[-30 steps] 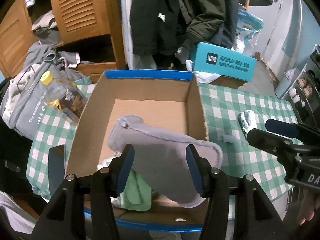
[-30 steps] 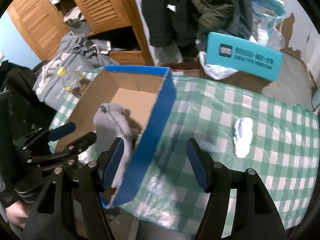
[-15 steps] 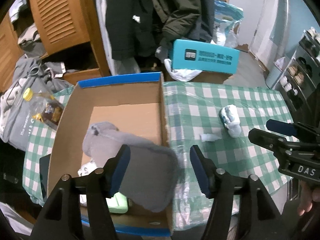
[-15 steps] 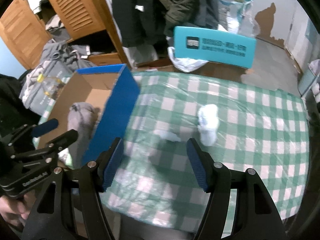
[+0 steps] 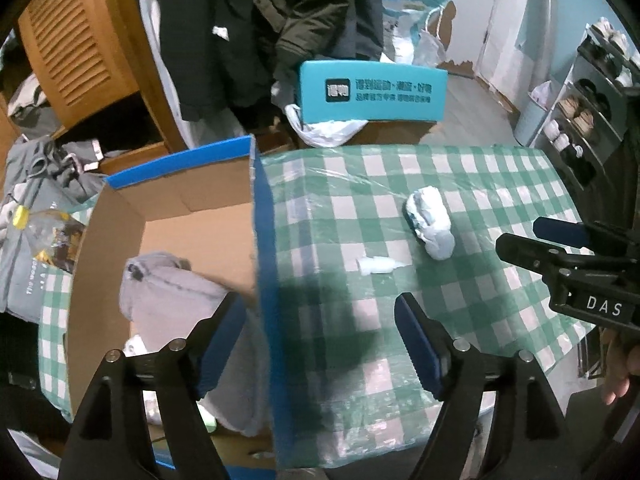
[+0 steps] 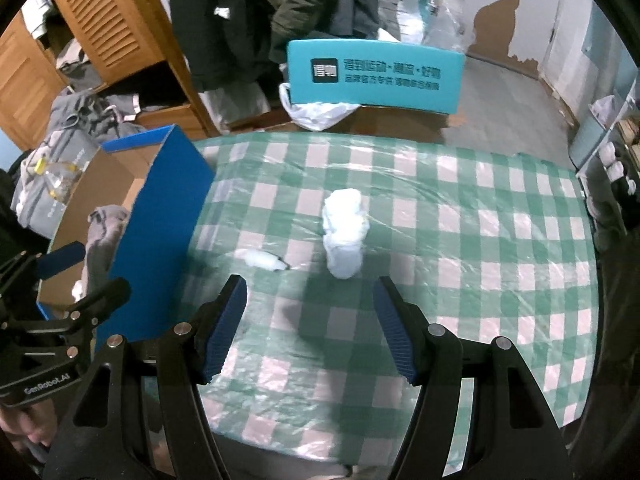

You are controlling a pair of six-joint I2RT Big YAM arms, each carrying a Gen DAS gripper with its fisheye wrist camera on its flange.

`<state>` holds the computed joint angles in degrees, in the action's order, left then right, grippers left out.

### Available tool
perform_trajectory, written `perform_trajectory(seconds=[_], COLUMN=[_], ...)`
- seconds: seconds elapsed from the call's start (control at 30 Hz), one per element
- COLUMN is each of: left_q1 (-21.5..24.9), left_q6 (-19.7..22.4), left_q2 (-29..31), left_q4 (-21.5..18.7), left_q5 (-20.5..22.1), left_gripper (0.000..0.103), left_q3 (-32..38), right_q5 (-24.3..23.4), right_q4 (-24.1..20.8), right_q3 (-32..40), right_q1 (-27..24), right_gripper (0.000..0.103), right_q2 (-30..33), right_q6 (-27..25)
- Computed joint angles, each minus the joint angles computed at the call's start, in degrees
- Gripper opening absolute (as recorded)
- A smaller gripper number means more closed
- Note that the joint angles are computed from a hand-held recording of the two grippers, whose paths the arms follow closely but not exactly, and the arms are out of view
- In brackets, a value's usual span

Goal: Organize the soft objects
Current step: 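Move both tools back toward the white rolled sock on the tablecloth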

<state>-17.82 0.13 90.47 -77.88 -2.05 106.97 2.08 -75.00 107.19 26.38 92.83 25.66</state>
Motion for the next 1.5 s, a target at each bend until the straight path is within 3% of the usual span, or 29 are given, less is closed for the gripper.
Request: perform_trajectory(seconds=[0.47,0.97,1.5], left_q1=[-2.1,-2.8,-3.1], left_q6=[-1.2,-1.4,-0.1], left_q2=[6.7,13.7,18.5], left_q4=[-2.8,-5.8,-7.7], left_q5=[1.9,3.2,3.1], left_gripper=[0.082,0.082,0.082], left_q3=[5.3,11.3,13.5], right_q5=[-0.8,-4.9,-6.5], right_q4=[-1.1,-1.4,-4.8], right_q3=[0.5,3.0,11.0], right_q1=[-2.9,-5.6,-6.3], right_gripper=[0.066,0.066,0.066], right_q2=[3.1,8.9,18.1], right_q6=[-2.6,-2.6,-4.0])
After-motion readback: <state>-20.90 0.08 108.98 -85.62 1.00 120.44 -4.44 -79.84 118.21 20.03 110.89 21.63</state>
